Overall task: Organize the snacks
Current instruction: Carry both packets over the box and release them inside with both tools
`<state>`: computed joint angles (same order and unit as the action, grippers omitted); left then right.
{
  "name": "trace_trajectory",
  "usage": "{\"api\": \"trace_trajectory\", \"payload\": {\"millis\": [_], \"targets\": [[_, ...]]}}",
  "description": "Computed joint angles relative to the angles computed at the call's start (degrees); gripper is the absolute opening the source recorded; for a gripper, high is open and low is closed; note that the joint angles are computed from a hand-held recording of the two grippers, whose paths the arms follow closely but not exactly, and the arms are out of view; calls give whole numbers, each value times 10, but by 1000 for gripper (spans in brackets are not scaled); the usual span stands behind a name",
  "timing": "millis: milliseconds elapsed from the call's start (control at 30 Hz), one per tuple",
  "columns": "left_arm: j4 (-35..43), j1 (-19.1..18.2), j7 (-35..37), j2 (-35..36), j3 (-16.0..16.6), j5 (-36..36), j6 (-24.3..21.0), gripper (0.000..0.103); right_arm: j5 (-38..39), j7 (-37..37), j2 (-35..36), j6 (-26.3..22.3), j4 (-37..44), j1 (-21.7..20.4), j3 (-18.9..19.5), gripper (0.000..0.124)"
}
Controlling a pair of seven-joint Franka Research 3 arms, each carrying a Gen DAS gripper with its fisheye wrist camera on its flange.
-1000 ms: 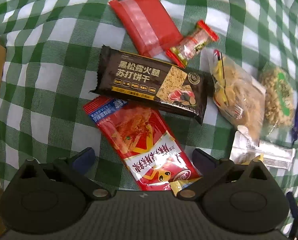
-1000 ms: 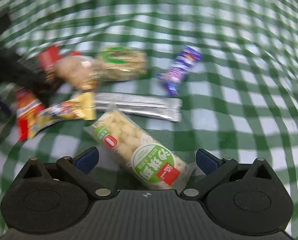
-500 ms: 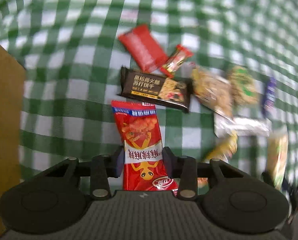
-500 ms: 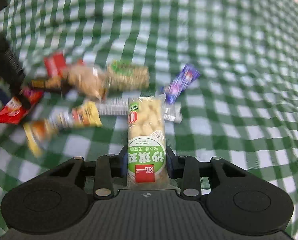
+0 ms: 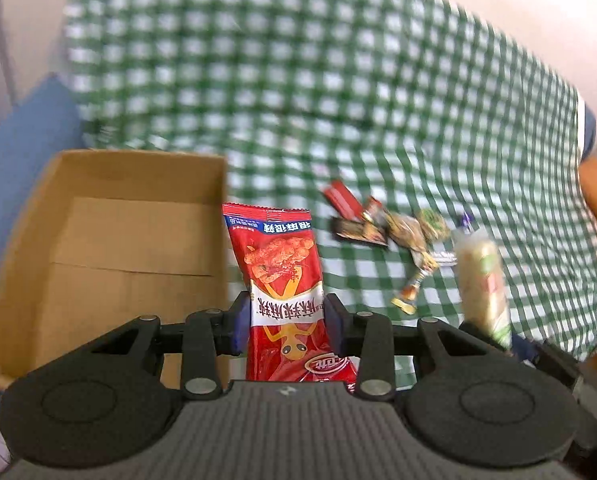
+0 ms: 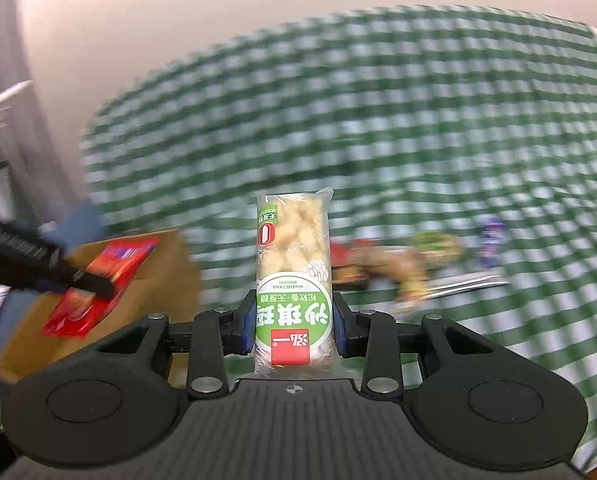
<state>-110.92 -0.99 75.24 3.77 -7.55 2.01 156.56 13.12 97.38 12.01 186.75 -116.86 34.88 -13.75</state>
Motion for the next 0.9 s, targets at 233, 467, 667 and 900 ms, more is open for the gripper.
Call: {"api": "trace_trajectory", "payload": {"millis": [233, 467, 667, 900], "targets": [[-173, 13, 23, -172, 45, -16, 35, 42, -99, 118, -35, -80, 19, 166, -74, 38], [-164, 14, 76, -180, 96, -40, 3, 42, -143, 127, 1, -136, 91, 132, -20, 38], [108, 47, 58, -28, 59, 11, -222, 41, -90, 22, 89, -191, 227, -13, 109, 38], [440, 55, 105, 116, 27, 37, -442, 40, -93, 17, 153, -316, 407, -65, 143, 38]]}}
